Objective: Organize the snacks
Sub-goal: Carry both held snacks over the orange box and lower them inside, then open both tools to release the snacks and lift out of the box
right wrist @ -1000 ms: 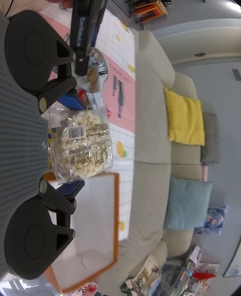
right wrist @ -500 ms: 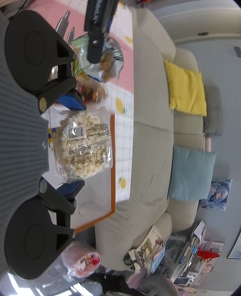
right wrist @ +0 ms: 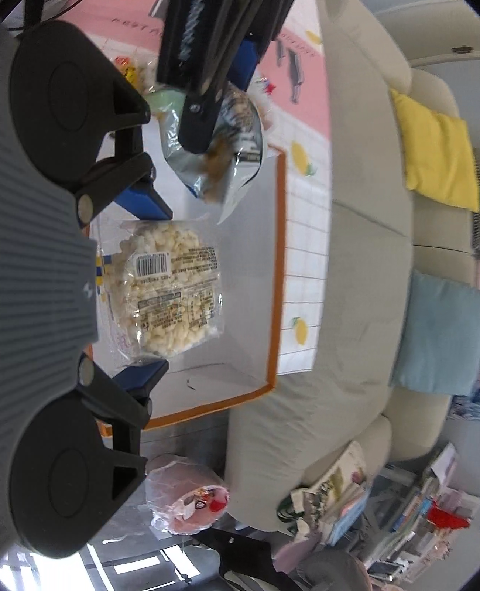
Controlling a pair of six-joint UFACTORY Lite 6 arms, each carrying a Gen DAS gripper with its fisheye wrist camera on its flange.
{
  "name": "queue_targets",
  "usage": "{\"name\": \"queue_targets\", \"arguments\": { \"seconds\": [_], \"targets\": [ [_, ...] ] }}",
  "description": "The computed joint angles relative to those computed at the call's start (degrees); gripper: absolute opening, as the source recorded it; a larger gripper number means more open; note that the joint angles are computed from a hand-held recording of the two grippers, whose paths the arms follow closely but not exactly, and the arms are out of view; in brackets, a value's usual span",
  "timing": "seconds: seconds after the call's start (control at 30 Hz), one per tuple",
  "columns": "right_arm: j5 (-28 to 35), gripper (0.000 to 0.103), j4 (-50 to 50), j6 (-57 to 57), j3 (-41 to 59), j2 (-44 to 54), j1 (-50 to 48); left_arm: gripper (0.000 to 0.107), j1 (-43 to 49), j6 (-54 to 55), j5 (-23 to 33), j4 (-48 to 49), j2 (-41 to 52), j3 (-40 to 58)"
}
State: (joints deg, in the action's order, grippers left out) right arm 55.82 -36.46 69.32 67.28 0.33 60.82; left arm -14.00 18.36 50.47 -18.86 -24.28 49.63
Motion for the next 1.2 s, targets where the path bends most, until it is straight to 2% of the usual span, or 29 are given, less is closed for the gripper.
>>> {"name": "queue_targets", "arguments": {
  "seconds": [0.17,0.5,0.7,0.97,1.07,1.2],
  "targets": [
    [-4.93,0.077,4.73,-7.62,-1.83,2.29,-4.72,0.057,-6.26,-5.24,-4.85,6.52,5.02,-0.65],
    [-14.06,0.077,16.58,-19.64,-4.80,6.06,-12.33,0.057,-12.96,-11.01,-7.41,15.84,14.53,3.31],
    [-15.77,0.078,20.67,-23.78,-4.68,9.24,-13.97,0.057,-14.96,-14.10,-7.42,20.03,18.72,4.12],
    [-16.94,0.080,24.74,-27.47,-4.32,11.76,-15.00,0.057,-15.49,-15.25,-7.02,22.32,19.83,3.49],
    [-16.68,0.081,26.46,-28.87,-3.92,12.46,-15.72,0.061,-15.00,-14.74,-6.36,21.75,19.78,3.73],
    [-15.35,0.083,26.59,-29.27,-2.52,13.45,-15.96,0.075,-14.72,-14.65,-5.57,22.07,18.66,4.11]
  ]
}}
